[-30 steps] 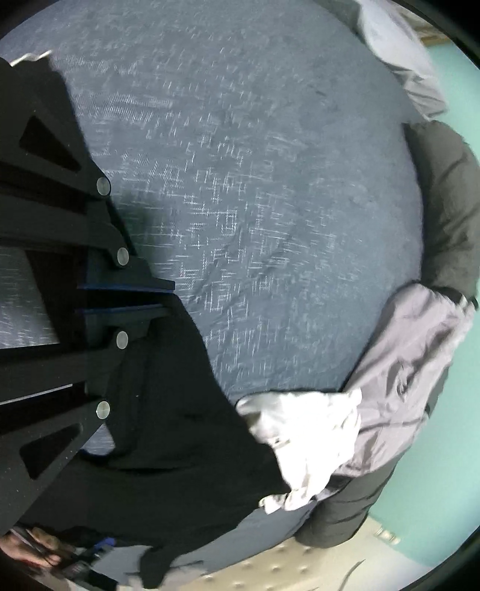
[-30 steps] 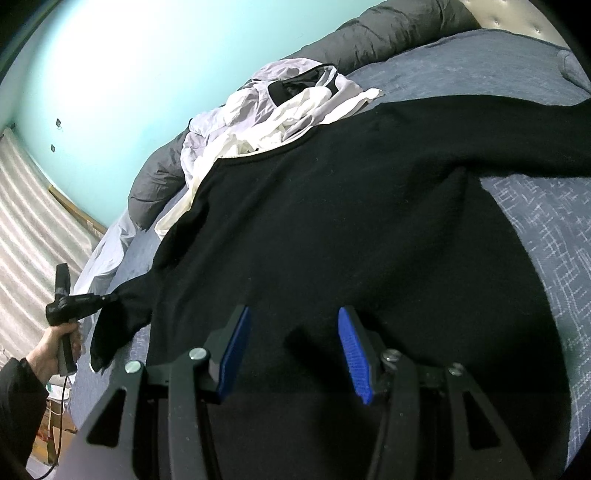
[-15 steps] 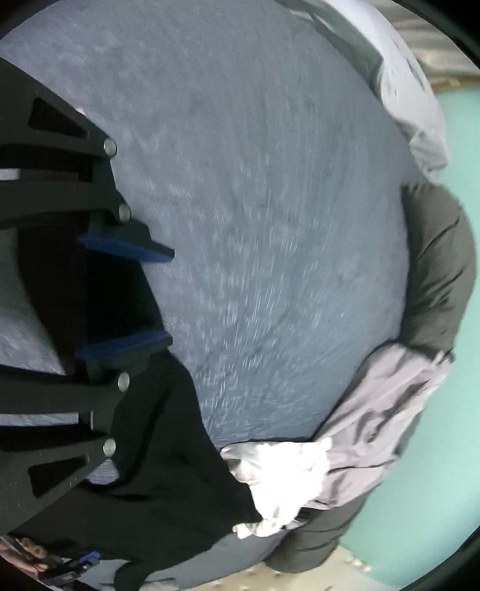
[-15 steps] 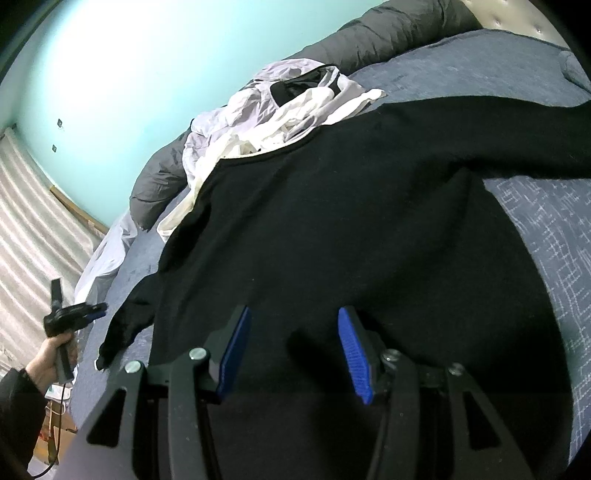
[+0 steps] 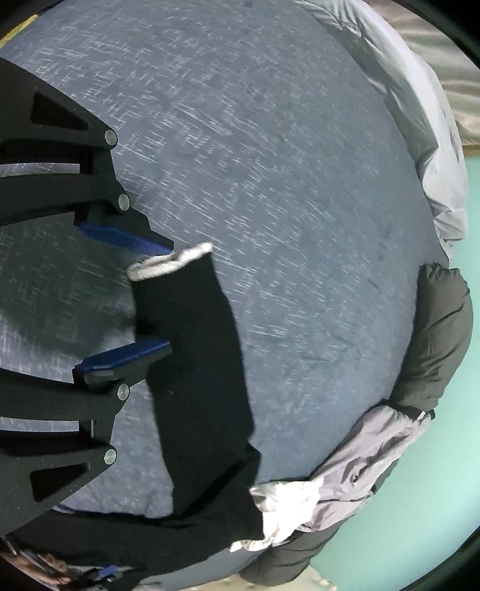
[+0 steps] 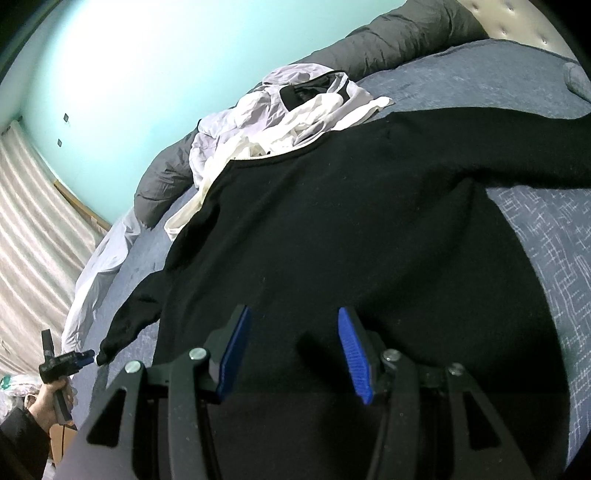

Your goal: Fold clothes

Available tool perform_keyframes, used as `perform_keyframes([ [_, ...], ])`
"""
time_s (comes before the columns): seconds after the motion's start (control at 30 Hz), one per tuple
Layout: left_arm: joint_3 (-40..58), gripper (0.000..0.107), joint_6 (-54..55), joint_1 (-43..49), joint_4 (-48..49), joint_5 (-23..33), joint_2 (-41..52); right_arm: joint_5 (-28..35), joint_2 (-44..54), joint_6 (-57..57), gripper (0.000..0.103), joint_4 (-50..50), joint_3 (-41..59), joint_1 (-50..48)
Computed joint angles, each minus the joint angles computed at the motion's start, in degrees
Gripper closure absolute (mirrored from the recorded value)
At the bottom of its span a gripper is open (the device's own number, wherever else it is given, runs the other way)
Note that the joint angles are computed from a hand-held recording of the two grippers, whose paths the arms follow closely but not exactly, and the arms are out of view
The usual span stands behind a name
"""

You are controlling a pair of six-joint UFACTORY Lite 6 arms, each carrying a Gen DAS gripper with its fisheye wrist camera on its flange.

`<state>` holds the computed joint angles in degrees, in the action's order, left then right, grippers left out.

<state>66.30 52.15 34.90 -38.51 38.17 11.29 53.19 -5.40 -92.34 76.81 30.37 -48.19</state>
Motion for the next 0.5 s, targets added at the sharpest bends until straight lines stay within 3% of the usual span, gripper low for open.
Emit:
perform_keyframes([
  [0.3, -0.7, 0.056, 4.1, 1.9, -6.6, 0.4, 4.4, -0.5, 0.2, -0.2, 0.053, 0.1, -0.1, 0.3],
  [0.33, -0.5, 0.066, 4.4, 1.8, -7.0, 0.6, 4.6, -0.5, 0.2, -0.2, 0.053, 0.2, -0.1, 0.3],
  [0.37, -0.2, 0.086, 4.1, 1.7, -6.7, 0.4, 4.8, -0.5, 0.3, -0.2, 0.053, 0.2, 0.0, 0.4],
  [0.4, 0.2, 0.096, 3.5, 1.5, -6.2, 0.1, 5.0, -0.5, 0.4, -0.2, 0.053, 0.3, 0.2, 0.4],
  [0.5, 2.1, 0.100, 2.2, 1.8, -6.0, 1.4, 5.0, -0.4, 0.6, -0.2, 0.053, 0.1, 0.2, 0.2],
])
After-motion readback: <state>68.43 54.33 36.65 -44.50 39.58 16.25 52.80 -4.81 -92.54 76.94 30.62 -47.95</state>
